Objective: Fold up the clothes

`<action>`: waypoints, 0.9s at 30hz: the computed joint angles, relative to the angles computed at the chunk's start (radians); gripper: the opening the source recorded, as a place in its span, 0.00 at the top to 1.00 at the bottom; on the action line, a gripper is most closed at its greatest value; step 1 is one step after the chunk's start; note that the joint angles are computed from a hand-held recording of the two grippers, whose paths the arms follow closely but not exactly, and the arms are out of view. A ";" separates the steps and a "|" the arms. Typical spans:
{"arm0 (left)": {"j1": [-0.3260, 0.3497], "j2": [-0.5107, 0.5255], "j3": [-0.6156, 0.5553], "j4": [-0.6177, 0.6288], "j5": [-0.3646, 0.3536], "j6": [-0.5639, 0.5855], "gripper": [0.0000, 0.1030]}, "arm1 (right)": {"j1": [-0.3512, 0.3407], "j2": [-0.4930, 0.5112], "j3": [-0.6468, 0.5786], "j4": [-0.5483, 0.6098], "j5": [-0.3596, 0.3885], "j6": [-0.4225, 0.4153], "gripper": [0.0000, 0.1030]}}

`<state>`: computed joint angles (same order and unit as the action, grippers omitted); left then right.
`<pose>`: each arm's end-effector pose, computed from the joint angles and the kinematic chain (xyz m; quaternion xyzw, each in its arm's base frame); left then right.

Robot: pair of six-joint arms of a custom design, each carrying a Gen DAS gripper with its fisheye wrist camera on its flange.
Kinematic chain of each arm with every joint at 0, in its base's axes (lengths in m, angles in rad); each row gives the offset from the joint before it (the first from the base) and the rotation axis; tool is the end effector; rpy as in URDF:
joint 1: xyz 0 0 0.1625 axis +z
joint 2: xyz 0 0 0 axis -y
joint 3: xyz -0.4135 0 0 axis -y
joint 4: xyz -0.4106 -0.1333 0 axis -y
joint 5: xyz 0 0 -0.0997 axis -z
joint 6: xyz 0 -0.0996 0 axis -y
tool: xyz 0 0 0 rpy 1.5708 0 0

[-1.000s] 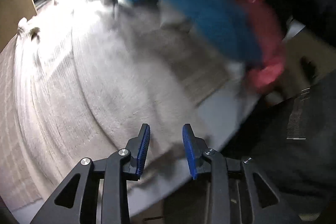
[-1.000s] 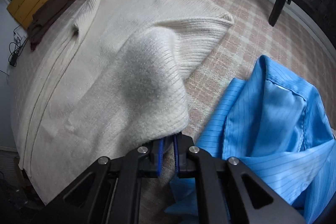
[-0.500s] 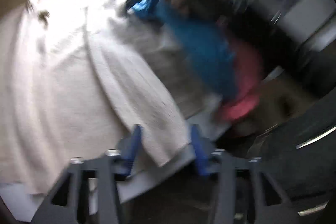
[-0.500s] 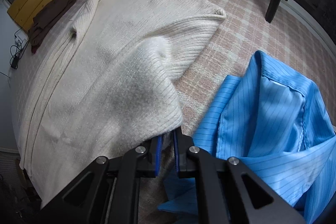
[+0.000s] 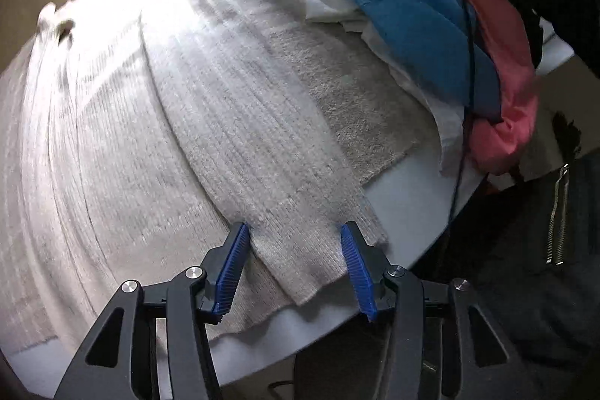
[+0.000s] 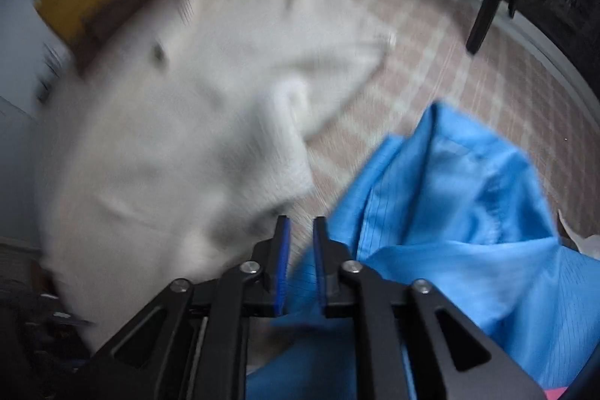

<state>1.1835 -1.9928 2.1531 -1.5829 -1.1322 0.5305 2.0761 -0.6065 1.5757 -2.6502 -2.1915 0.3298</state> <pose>0.0413 -0.3638 0.3703 0.4456 0.8655 0.0876 0.2112 0.3952 -0.5587 -0.0099 0.0666 -0.9486 0.1716 0.2575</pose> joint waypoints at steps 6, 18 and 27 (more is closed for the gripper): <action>-0.024 0.008 -0.014 -0.022 -0.066 -0.025 0.56 | -0.049 0.063 -0.125 -0.025 -0.118 -0.003 0.77; -0.008 0.068 0.029 -0.098 -0.052 0.002 0.55 | -0.095 0.230 -0.331 -0.051 -0.053 -0.137 0.94; -0.049 0.002 0.054 -0.078 -0.069 -0.041 0.53 | -0.047 0.155 -0.263 0.079 -0.129 0.012 0.50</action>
<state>1.1342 -1.9904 2.2070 -1.6606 -1.2008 0.4899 2.0294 -0.4518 1.3123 -2.5714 -2.3203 0.3422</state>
